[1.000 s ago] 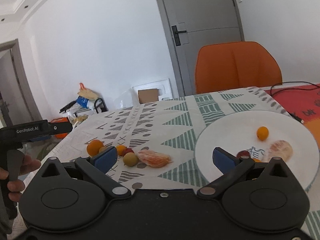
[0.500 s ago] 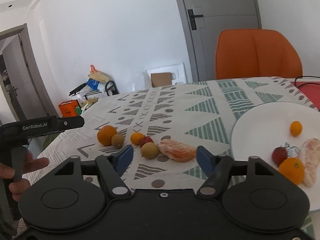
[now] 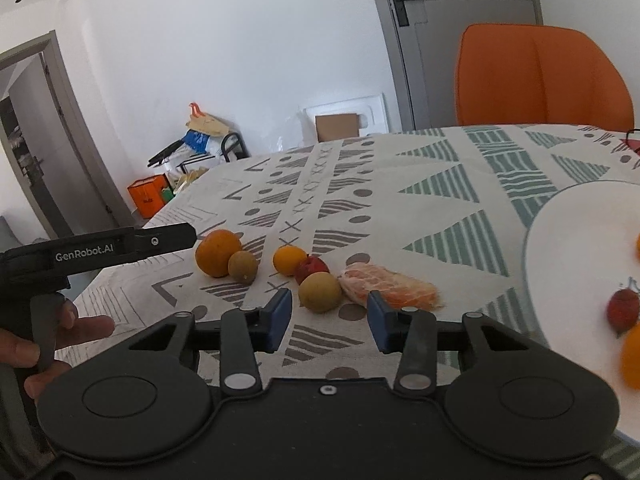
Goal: Organize fruits
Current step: 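Grasp the large orange with the left tool while the right tool grasps a yellow fruit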
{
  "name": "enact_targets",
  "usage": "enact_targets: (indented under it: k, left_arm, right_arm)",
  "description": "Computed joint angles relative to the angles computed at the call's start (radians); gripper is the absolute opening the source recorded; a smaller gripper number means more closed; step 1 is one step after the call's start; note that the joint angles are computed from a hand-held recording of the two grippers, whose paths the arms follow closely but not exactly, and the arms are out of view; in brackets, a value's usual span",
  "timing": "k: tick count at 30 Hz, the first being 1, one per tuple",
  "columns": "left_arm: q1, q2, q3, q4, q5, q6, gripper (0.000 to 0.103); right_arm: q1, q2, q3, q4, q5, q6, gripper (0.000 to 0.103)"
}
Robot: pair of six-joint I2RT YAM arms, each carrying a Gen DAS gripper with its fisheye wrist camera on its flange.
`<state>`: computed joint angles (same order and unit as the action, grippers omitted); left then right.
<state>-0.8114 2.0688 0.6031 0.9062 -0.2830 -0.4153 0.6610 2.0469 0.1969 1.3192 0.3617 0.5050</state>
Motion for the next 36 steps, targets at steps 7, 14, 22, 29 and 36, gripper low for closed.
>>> enact_targets:
  k: [7,14,22,29,36]
  left_arm:
    - [0.022,0.048,0.066,-0.046,0.041,0.007,0.055]
    - [0.039,0.09,0.108,-0.057,0.076,0.005,0.05]
    - [0.026,0.103,0.104,-0.034,0.082,0.018,0.037]
    - [0.012,0.05,0.052,-0.022,0.065,0.005,0.037]
    - [-0.033,-0.023,-0.005,0.001,0.036,0.007,0.037]
  right_arm:
    - [-0.014,-0.017,0.065,-0.095,-0.033,-0.021,0.038]
    - [-0.03,0.01,0.104,-0.128,-0.045,-0.029,0.027]
    - [-0.032,0.008,0.094,-0.12,-0.05,-0.021,0.026]
    - [-0.007,-0.023,0.053,-0.095,-0.017,-0.009,0.026]
    - [0.048,-0.074,-0.024,-0.044,0.069,0.016,0.026]
